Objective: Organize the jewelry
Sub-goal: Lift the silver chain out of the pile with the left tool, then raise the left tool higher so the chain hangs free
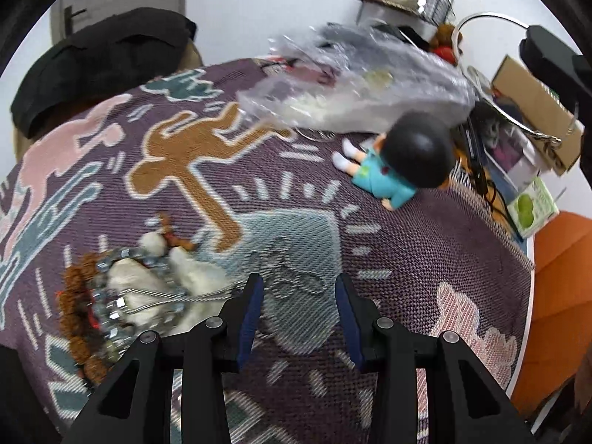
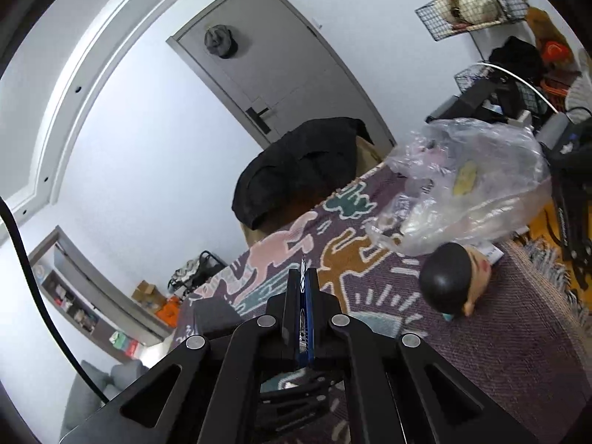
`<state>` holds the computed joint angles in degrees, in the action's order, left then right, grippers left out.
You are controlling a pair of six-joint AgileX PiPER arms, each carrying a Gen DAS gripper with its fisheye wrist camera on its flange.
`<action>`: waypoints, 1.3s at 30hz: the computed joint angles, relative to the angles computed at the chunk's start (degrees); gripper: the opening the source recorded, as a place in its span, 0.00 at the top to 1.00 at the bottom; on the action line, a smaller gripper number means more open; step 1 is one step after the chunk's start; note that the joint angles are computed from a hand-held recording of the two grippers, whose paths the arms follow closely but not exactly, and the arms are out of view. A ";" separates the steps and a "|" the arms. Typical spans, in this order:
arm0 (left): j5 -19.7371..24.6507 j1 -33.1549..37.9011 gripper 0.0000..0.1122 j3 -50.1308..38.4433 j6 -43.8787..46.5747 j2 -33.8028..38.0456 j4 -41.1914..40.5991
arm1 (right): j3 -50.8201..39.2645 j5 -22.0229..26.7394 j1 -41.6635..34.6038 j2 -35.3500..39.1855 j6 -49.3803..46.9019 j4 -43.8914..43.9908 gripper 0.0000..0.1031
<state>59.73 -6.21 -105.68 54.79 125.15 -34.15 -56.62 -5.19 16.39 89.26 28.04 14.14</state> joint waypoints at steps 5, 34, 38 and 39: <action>-6.85 -3.13 0.63 1.93 -2.48 0.12 4.36 | 3.83 -1.07 -1.24 -1.68 3.28 -2.34 0.97; -1.77 4.39 0.88 -3.86 -0.51 -2.94 -5.06 | 7.43 -3.39 -1.95 -1.71 11.87 -8.58 0.97; 0.87 6.88 0.88 -8.70 -1.26 -4.10 -7.11 | 6.74 -3.31 -1.26 -1.26 9.70 -6.42 0.97; 1.42 7.36 0.88 -9.96 -1.57 -4.37 -7.30 | 6.47 -3.20 -1.03 -1.11 8.70 -5.42 0.97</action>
<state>61.15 1.15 -115.64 53.22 120.79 -41.45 -50.15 -8.39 15.36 88.15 36.74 8.72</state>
